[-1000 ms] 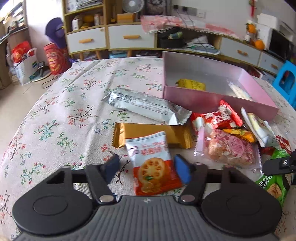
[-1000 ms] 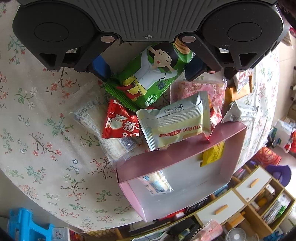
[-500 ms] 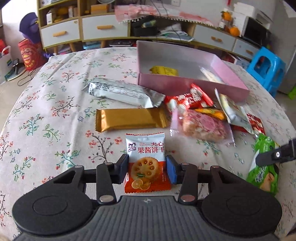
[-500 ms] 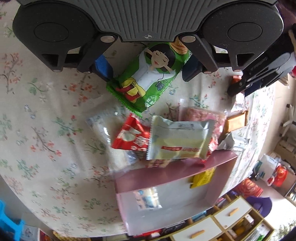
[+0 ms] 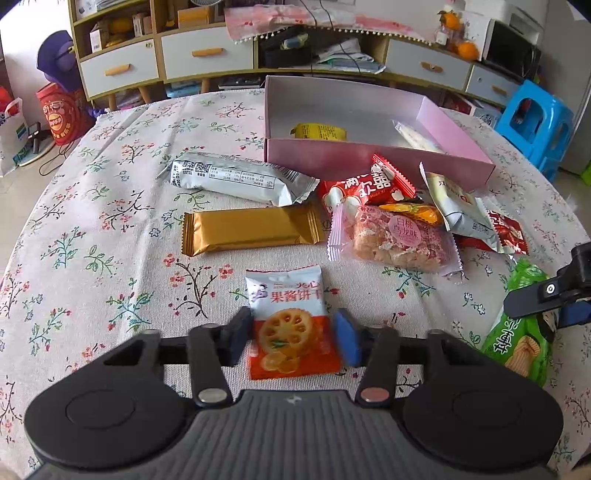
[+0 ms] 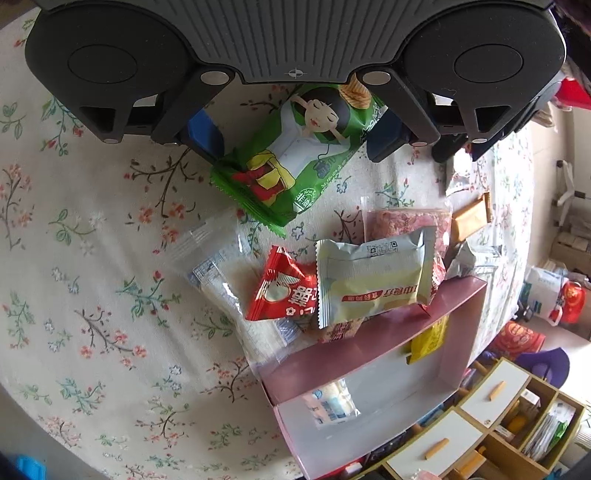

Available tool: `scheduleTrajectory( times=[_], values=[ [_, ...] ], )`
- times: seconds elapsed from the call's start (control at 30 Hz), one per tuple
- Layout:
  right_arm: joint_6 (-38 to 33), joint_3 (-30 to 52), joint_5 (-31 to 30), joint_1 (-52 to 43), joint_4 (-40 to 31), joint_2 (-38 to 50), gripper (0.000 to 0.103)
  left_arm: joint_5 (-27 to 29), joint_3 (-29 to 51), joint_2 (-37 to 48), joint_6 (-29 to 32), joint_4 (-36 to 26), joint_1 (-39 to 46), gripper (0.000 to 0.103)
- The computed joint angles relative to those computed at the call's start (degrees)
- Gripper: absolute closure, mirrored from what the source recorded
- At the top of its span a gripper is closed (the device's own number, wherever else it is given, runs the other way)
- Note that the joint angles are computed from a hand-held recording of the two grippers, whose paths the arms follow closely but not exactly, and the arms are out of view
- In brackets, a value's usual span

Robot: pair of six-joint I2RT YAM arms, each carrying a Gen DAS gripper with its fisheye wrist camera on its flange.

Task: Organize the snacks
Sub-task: 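Grasp the red-and-white biscuit pack with left tool while right tool grasps green chip bag, then lower both packs into the pink box and open both tools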

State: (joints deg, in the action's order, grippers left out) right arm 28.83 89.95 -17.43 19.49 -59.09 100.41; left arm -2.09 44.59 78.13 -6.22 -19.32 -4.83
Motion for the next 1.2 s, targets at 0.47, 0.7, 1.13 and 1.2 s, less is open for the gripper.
scheduleTrajectory(
  times=[0.47,0.7,1.13,1.2],
  values=[
    [-2.35,0.84,-4.53,-0.45,-1.31,-2.51,0.058,2.42,1.17,-3.23,-1.31,-4.74,0.28,0.067],
    [-2.18,2.78,-8.98,-2.30,-2.40,-4.57,0.060,4.64,2.59,-4.98,-2.06,-6.54,0.91,0.067],
    [3.19,9.43,-15.69,-6.31,2.67,-2.28,0.060,8.26,8.50,-2.02,-4.86,-4.03,2.43,0.067],
    [4.34,10.30,-15.88,-7.04,4.21,-1.54,0.060,8.22,9.47,-1.05,-5.54,-3.44,2.17,0.067]
  ],
)
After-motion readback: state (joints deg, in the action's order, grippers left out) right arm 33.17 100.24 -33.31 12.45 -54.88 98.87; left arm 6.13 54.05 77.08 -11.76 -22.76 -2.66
